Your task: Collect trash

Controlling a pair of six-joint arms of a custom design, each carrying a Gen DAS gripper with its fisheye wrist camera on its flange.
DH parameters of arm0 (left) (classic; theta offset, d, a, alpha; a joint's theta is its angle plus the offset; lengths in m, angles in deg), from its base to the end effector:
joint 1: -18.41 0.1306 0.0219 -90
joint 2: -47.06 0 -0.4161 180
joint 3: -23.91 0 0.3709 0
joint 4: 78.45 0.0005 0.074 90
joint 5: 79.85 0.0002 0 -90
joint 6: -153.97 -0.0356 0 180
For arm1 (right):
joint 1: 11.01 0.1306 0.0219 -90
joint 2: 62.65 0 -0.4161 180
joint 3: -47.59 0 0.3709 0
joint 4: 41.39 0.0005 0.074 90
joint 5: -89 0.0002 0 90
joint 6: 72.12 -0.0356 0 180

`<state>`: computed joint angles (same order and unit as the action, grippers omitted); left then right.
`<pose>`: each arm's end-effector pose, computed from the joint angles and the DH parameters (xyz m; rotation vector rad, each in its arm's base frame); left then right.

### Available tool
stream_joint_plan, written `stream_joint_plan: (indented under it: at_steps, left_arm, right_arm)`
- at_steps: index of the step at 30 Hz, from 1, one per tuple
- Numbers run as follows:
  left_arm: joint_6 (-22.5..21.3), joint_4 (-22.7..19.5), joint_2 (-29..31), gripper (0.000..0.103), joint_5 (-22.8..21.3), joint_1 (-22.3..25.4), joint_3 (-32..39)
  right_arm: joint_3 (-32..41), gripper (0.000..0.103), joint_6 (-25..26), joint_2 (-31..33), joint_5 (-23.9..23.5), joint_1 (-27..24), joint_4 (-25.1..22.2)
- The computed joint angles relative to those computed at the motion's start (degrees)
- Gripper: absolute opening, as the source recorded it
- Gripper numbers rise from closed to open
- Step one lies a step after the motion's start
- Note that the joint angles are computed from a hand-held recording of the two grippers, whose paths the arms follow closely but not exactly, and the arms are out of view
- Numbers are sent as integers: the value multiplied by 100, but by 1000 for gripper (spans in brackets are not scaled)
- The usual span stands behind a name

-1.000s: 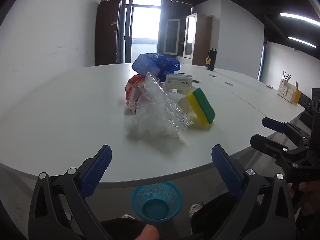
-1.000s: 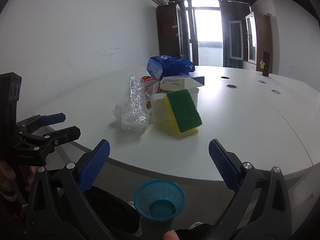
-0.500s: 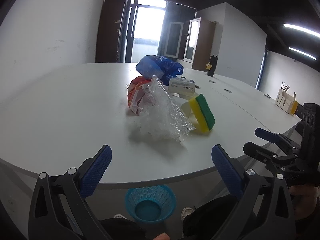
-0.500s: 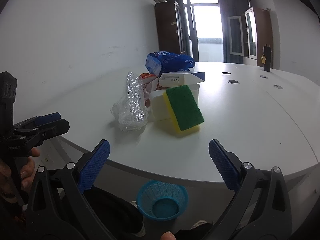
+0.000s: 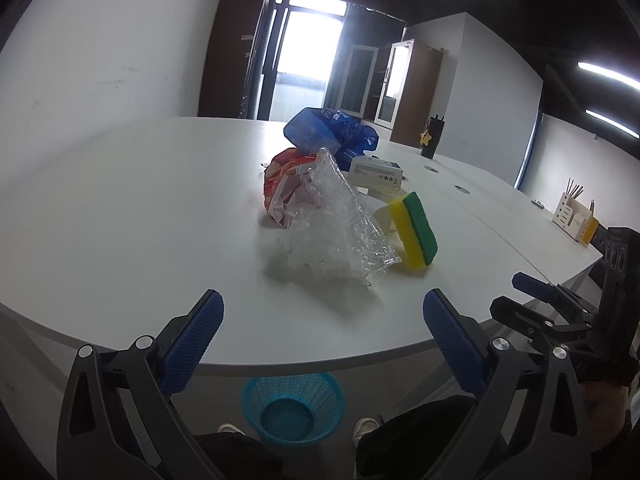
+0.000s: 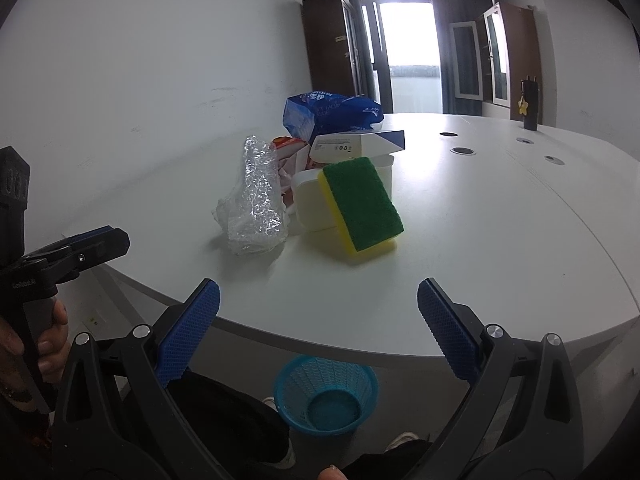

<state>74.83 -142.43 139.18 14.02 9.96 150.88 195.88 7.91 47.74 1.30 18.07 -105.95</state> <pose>0.4321 -0.0671 0.7049 -0.0025 2.0896 -0.2754 0.4881 0.2692 0.6991 -0.3164 2.0331 0.3853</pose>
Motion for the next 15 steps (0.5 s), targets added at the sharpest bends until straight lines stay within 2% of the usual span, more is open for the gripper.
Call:
stream_joint_plan:
  at_steps: [15]
  left_arm:
    - [98,-68,50,97,174,63,29]
  right_arm:
    - [8,95,120,40,14,4,-76]
